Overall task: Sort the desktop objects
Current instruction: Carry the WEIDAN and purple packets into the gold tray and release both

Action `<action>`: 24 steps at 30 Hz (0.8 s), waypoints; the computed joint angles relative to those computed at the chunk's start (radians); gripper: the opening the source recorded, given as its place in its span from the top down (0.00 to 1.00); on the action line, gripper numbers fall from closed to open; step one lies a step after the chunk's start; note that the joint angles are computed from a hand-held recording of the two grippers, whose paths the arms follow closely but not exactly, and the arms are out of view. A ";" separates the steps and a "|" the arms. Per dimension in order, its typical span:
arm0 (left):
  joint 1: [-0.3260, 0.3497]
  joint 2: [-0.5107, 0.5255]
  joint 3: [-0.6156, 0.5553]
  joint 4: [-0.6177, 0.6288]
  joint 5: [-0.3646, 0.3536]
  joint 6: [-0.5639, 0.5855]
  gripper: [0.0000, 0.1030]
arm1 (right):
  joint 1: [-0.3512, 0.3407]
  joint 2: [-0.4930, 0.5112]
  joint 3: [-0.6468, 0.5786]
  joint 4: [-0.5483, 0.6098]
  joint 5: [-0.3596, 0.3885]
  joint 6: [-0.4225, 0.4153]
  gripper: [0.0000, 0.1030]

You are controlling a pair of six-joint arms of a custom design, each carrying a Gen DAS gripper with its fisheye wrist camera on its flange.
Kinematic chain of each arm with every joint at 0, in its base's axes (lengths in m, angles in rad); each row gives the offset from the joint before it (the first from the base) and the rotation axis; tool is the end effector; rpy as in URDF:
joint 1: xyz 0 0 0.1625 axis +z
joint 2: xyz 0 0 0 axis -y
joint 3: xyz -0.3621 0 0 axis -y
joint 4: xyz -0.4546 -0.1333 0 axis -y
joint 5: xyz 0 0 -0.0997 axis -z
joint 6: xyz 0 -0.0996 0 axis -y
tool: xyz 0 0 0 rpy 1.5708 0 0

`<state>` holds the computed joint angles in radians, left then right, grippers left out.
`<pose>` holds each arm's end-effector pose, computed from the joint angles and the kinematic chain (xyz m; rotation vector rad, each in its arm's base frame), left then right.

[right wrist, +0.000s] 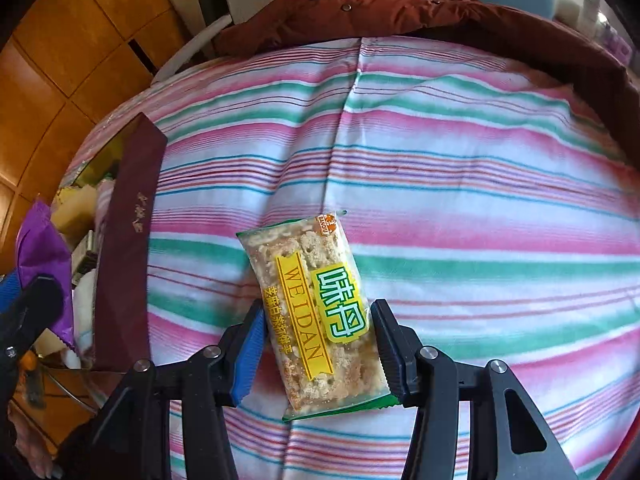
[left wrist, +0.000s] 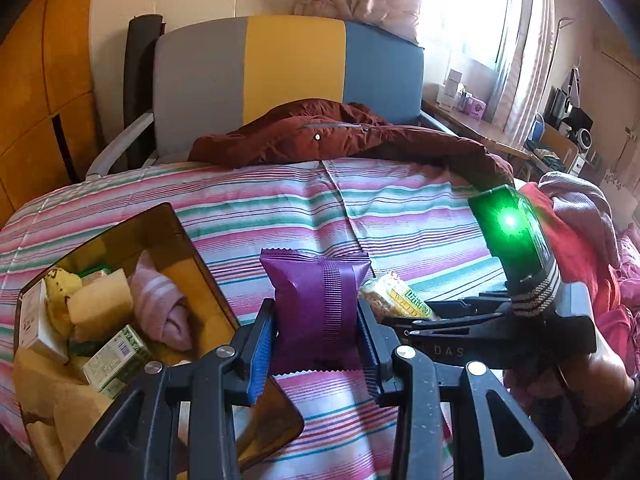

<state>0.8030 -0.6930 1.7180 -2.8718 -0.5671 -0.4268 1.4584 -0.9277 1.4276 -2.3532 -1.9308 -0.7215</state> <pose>-0.2778 -0.6006 -0.0190 0.2152 2.2719 -0.9635 0.0148 -0.7442 0.1726 0.7420 -2.5934 0.1519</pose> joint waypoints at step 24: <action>-0.021 -0.121 0.164 -0.052 0.043 -0.082 0.63 | -0.014 -0.173 0.229 -0.064 0.235 0.087 0.49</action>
<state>0.7815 -0.8140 1.8822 -2.9242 -0.5244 -0.5084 1.4448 -1.1008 1.6563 -2.4176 -1.6955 -0.6345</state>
